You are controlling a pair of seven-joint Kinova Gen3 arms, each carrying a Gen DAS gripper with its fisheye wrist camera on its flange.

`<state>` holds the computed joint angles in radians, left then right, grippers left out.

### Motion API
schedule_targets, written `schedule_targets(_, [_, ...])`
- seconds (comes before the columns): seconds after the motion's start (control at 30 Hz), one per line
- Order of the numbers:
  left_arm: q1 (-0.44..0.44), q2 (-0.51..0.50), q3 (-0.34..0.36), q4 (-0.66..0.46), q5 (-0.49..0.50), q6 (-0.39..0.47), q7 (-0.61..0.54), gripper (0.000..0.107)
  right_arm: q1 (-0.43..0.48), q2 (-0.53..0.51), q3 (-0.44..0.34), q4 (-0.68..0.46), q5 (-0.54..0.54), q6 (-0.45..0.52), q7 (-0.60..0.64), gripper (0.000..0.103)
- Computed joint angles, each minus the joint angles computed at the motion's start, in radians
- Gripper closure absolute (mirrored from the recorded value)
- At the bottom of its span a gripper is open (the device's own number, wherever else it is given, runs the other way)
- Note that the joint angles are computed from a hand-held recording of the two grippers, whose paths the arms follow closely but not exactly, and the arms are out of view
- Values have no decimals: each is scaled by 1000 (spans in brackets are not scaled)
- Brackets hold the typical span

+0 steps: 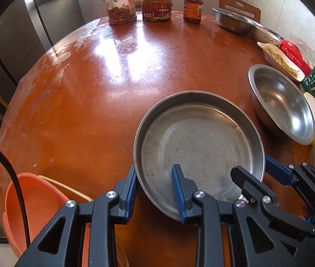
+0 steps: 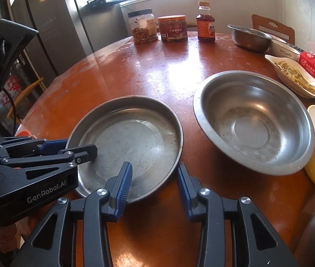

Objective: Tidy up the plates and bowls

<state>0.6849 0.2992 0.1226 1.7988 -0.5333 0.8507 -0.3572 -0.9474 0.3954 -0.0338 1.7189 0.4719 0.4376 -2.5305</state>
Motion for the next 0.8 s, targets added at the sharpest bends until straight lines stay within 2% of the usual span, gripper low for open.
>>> schedule_targets(0.2, [50,-33,13,24,-41,13,82,77,-12,-37,6,48,18,-19,-26,67])
schedule_targets(0.43, [92,-57,43,18,-95,64,161,77,-72,-105,41,124,152,-47,-179,67])
schedule_targets(0.57, [113,-80,65,18,-127,105,201,77,-74,-141,15,142,225,-32,-251,67])
schedule_targets(0.8, [128,-178,122,71,-199,193,327,77,-91,-185,-52,132,370,14,-358,67])
